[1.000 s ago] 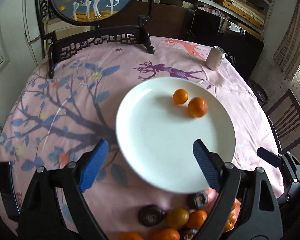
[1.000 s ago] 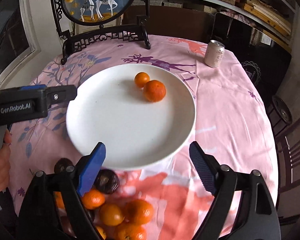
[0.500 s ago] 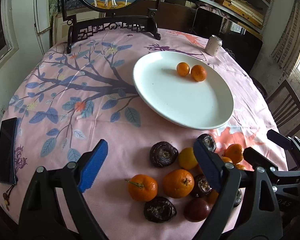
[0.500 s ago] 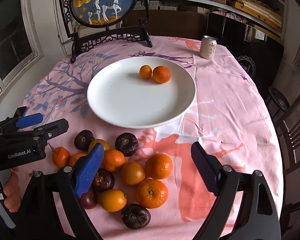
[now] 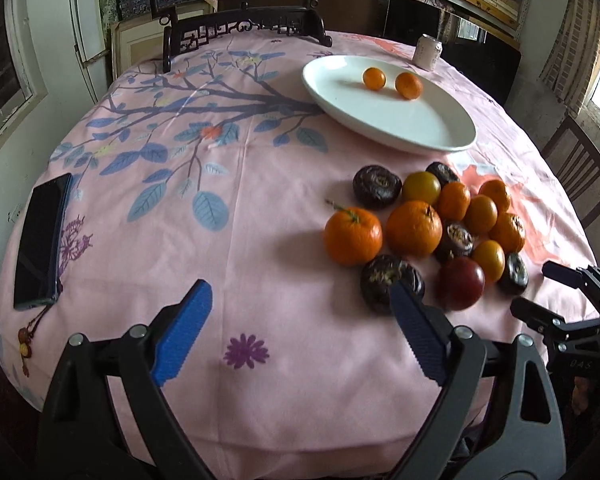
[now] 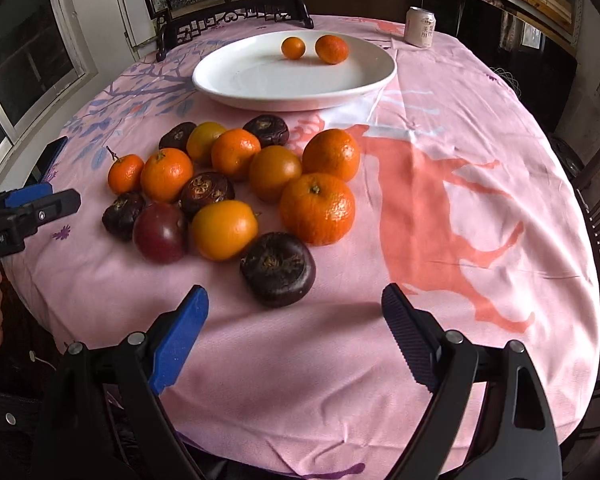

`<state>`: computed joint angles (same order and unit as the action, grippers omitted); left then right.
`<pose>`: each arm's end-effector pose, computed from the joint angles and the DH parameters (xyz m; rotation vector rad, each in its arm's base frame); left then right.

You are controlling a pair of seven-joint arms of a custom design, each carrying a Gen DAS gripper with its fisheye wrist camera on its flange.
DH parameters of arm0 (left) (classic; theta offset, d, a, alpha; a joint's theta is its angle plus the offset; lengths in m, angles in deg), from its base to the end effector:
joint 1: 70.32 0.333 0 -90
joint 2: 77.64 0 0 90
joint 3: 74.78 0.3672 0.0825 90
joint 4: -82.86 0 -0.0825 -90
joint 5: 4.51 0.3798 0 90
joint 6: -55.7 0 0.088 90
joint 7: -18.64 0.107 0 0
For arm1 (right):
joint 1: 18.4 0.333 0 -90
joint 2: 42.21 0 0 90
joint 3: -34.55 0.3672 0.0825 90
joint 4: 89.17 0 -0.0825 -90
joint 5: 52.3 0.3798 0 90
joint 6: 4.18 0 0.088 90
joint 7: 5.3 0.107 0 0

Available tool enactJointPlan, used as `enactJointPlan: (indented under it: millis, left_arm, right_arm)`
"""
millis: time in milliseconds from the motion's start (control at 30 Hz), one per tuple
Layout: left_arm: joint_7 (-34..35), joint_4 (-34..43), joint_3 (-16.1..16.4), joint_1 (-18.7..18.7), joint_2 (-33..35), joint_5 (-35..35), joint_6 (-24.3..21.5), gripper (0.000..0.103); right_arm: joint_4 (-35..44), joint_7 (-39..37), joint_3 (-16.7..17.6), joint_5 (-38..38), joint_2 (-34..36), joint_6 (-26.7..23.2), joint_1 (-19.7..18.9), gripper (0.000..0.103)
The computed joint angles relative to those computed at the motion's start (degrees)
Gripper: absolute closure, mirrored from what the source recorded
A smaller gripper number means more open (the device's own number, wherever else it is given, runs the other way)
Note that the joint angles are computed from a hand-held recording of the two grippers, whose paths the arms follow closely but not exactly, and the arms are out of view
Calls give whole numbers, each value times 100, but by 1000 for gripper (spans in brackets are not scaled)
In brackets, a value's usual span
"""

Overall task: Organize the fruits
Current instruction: 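Grasp a dark purple fruit with the right tool while the left grasps another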

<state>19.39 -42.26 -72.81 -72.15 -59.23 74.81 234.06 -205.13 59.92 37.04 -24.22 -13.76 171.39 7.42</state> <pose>0.5641 -0.0829 0.3195 -2.0244 1.6898 -0.6263 0.5988 0.2768 0.3037 -2.2068 1.4050 -0.2995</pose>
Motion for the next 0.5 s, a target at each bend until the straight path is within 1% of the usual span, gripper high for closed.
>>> enactJointPlan:
  millis: [33, 67, 100, 133, 167, 200, 233, 267, 300, 333, 400, 500]
  left_arm:
    - [87, -60, -35, 27, 4, -76, 18, 11]
    - [205, -121, -77, 45, 2, -200, 6, 11]
    - [216, -150, -72, 15, 13, -220, 6, 11]
    - [237, -157, -66, -2, 40, -230, 40, 11]
    - [408, -159, -120, 26, 81, -392, 47, 11]
    - [562, -142, -162, 23, 129, -565, 13, 11]
    - [633, -94, -148, -31, 186, -646, -19, 11]
    - [651, -39, -107, -109, 245, -672, -50, 11]
    - [794, 13, -138, -128, 309, -819, -125, 11]
    - [987, 59, -192, -121, 379, -1003, -175, 11]
    - [753, 203, 62, -422, 455, -743, -236, 11]
    - [848, 349, 40, -501, 546, -774, -327, 11]
  right_arm:
    - [68, -100, 118, 70, 72, -44, -102, 39]
    - [103, -33, 35, 4, 125, -37, -24, 46]
    - [93, -128, 100, 7, 157, 161, -45, 48]
    - [125, -214, 157, 3, 196, 195, -78, 52]
    - [126, -290, 209, 17, 218, 287, -98, 62]
    - [115, -275, 165, 41, 204, 291, -43, 62]
    - [101, -296, 201, 82, 173, 257, -74, 62]
    - [73, -399, 389, 169, 128, 231, -248, 62]
    - [8, -458, 463, 238, 70, 253, -319, 62]
    - [-74, -452, 420, 278, 6, 311, -283, 62]
    - [-188, -454, 417, 382, -95, 356, -317, 62]
    - [-259, -467, 386, 454, -154, 374, -330, 62]
